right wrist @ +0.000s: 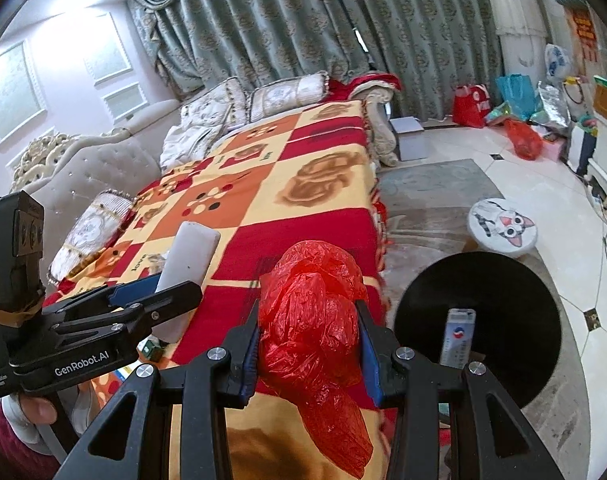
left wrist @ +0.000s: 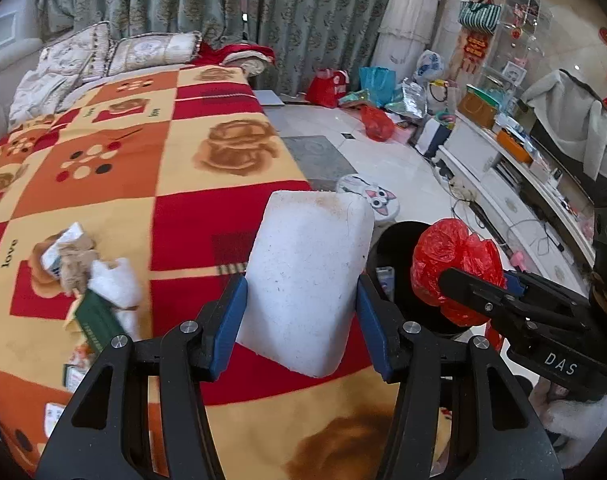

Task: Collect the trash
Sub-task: 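Carry the foam block and red bag over the black bin, then open the right tool to drop the red bag while the left tool drops the foam block into the bin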

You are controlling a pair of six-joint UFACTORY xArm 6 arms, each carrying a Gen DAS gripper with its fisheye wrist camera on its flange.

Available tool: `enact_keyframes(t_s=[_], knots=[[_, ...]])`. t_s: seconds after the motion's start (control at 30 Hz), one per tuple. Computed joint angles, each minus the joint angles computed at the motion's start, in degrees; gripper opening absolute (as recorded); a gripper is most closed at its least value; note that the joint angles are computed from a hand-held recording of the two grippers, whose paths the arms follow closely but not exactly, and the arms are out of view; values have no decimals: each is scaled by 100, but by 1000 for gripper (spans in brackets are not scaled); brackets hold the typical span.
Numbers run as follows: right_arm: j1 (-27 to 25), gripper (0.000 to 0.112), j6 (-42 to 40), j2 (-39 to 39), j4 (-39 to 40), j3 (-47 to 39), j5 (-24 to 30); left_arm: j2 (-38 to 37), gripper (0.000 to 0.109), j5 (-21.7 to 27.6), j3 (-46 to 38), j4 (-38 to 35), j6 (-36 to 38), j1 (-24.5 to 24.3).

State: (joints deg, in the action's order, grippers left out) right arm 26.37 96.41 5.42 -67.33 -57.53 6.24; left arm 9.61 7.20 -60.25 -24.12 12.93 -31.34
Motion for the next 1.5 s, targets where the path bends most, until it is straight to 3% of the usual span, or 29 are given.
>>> enact_keyframes(t_s=[0.23,0.63,1.07,1.5], knots=[[-225,40,188,-324,-149,406,61,388,53,224,-472,-94,45,-217],[-560,40,85,-615,-119,813,284,1075,53,556,-1268,500,-557,-419],[-1047,40,411,-618,-400,1048,24,1792,53,874,-2127,1055,-1061,-593],[-1340,40,557,-425,-501,1069,-169,2301,53,1270,-2798,670,-832,-693]])
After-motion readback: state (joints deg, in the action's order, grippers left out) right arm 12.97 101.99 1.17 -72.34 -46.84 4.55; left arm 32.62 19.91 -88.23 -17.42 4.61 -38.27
